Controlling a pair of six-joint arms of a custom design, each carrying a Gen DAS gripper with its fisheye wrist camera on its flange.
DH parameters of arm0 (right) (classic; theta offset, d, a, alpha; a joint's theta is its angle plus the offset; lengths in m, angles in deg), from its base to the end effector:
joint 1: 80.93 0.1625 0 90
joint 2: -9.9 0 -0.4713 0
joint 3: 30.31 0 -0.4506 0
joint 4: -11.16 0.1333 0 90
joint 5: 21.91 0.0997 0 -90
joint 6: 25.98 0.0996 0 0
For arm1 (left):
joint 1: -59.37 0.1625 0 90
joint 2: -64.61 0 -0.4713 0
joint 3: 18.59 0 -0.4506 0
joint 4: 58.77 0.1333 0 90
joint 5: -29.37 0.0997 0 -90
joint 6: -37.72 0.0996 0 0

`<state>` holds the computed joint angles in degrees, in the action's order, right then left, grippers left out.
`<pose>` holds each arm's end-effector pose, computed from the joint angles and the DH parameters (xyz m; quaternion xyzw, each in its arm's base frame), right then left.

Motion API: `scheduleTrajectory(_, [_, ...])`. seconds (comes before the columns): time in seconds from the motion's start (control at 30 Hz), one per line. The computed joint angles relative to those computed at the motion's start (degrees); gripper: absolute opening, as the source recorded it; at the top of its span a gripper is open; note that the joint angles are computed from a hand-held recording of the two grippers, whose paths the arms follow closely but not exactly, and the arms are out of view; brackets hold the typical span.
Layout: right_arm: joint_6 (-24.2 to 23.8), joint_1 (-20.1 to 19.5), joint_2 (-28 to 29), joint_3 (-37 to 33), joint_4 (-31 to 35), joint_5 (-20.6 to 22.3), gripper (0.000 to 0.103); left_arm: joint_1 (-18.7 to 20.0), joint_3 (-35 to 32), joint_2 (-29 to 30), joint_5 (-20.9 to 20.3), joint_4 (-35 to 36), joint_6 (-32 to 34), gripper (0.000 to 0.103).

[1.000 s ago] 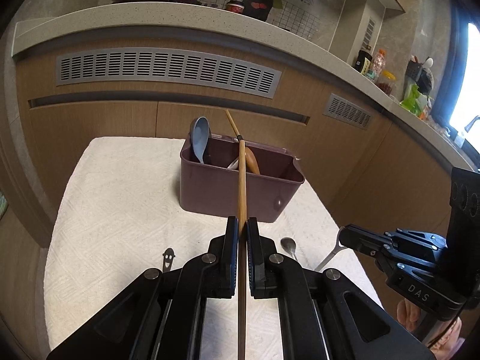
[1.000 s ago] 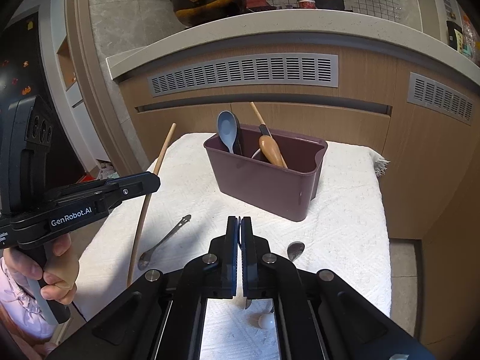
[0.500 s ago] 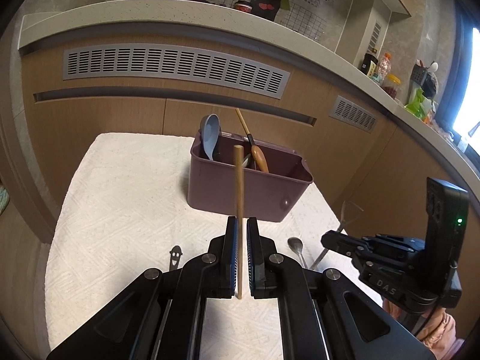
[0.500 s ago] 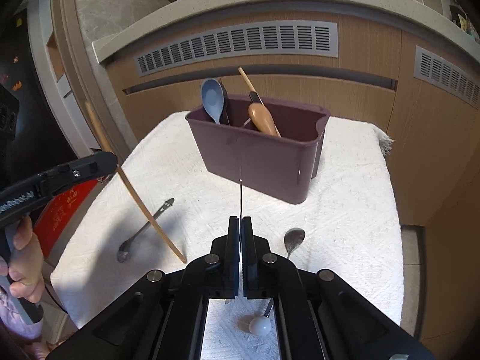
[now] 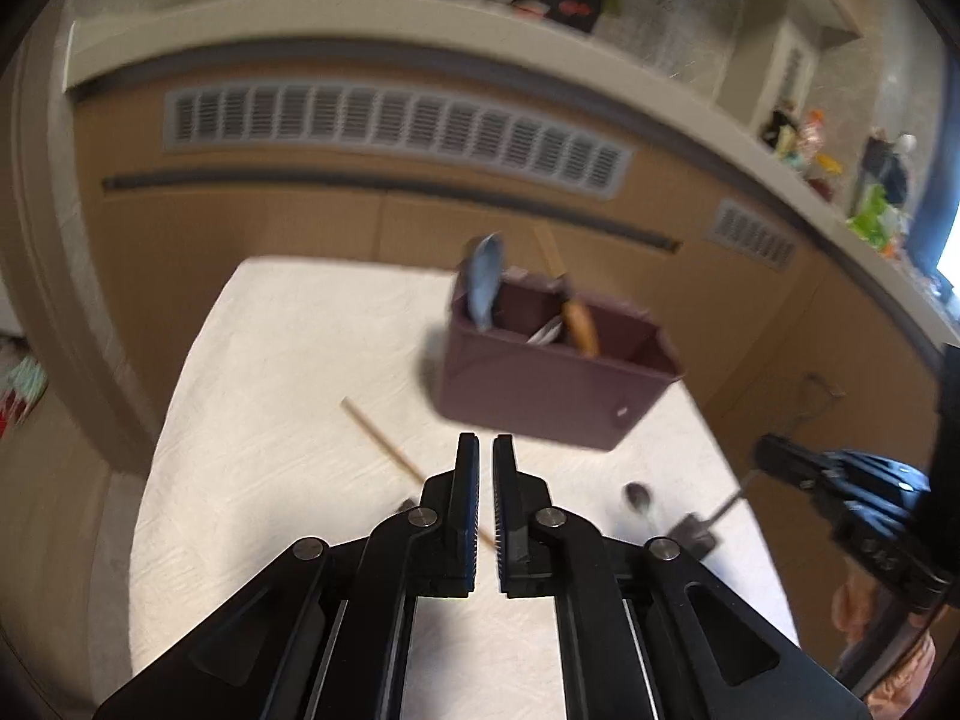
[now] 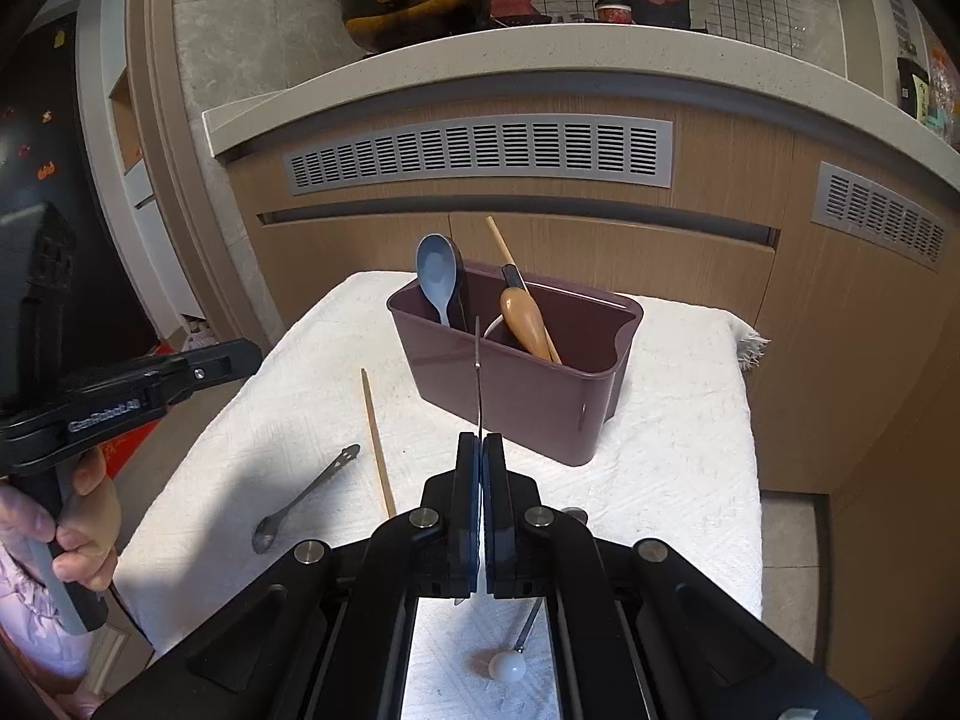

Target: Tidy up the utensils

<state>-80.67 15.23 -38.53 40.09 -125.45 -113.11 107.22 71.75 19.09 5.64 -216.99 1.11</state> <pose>0.2230 -0.8437 0.2976 0.4928 -0.8435 0.1903 0.0970 -0.3418 -0.7121 0.1840 -0.0711 0.8244 -0.4709 0.3060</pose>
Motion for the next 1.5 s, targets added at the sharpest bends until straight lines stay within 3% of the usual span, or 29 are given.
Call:
scheduleTrajectory(0.07, [0.2,0.0,0.1,-0.1,-0.4,-0.5,0.001,1.6,0.0,-1.9,-3.4,9.9,-9.4,0.006])
scheduleTrajectory(0.17, [0.6,-0.2,0.3,-0.3,0.0,-0.5,0.001,3.4,-0.3,-2.7,-6.8,17.5,-15.9,0.009])
scheduleTrajectory(0.33, [1.2,-0.6,0.6,-0.6,1.0,-0.9,0.001,3.8,0.1,-1.4,-9.2,24.9,-12.1,0.016])
scheduleTrajectory(0.4, [1.0,-0.7,0.5,-0.2,0.4,-1.3,0.001,3.4,2.3,-1.7,-10.0,24.8,-12.3,0.018])
scheduleTrajectory(0.47, [0.7,-0.8,0.2,0.3,-0.3,-1.5,0.001,2.1,6.6,-2.4,-7.6,20.7,-12.5,0.024])
scheduleTrajectory(0.53, [0.7,-1.0,0.0,0.6,-0.3,-1.3,0.001,0.9,10.0,-2.6,-4.8,16.7,-13.0,0.046])
scheduleTrajectory(0.6, [0.9,-1.0,-0.2,0.7,0.1,-1.2,0.001,0.2,12.4,-2.4,-3.7,12.1,-12.3,0.054])
scheduleTrajectory(0.73, [0.3,-0.7,-0.5,1.5,-0.6,-1.0,0.001,1.5,9.7,-1.7,-4.3,14.6,-13.1,0.054])
scheduleTrajectory(0.87, [-0.6,-0.4,-0.9,2.4,-1.6,-1.0,0.001,5.0,4.1,-2.2,-11.2,16.9,-16.7,0.048])
scheduleTrajectory(0.9, [-0.7,-0.4,-1.0,2.6,-1.9,-1.0,0.001,6.0,1.4,-1.8,-13.5,20.6,-17.6,0.047])
scheduleTrajectory(0.97, [-0.8,-0.4,-1.1,2.9,-2.3,-1.0,0.001,6.9,-3.3,-0.3,-13.1,28.0,-20.4,0.047])
scheduleTrajectory(1.0, [-0.7,-0.4,-1.0,2.8,-2.1,-1.0,0.001,7.1,-5.6,0.7,-12.5,32.6,-20.9,0.044])
scheduleTrajectory(1.03, [-0.7,-0.4,-1.0,2.7,-1.8,-0.9,0.001,7.3,-7.8,1.7,-11.8,36.8,-20.7,0.034])
scheduleTrajectory(1.13, [-0.8,-0.5,-1.0,2.6,-1.5,-1.0,0.002,7.4,-12.0,3.9,-10.3,45.7,-21.1,0.026])
scheduleTrajectory(1.23, [-1.3,-0.6,-1.1,2.6,-1.6,-0.9,0.001,7.1,-12.7,4.6,-10.8,46.0,-16.9,0.009])
scheduleTrajectory(1.3, [-1.1,-0.7,-1.0,2.4,-1.5,-0.6,0.001,6.8,-10.9,4.0,-10.7,43.4,-15.7,0.009])
scheduleTrajectory(1.5, [-1.3,-0.9,-1.5,2.9,-2.2,0.6,0.001,2.3,-0.1,1.2,-5.6,15.7,-5.5,0.009])
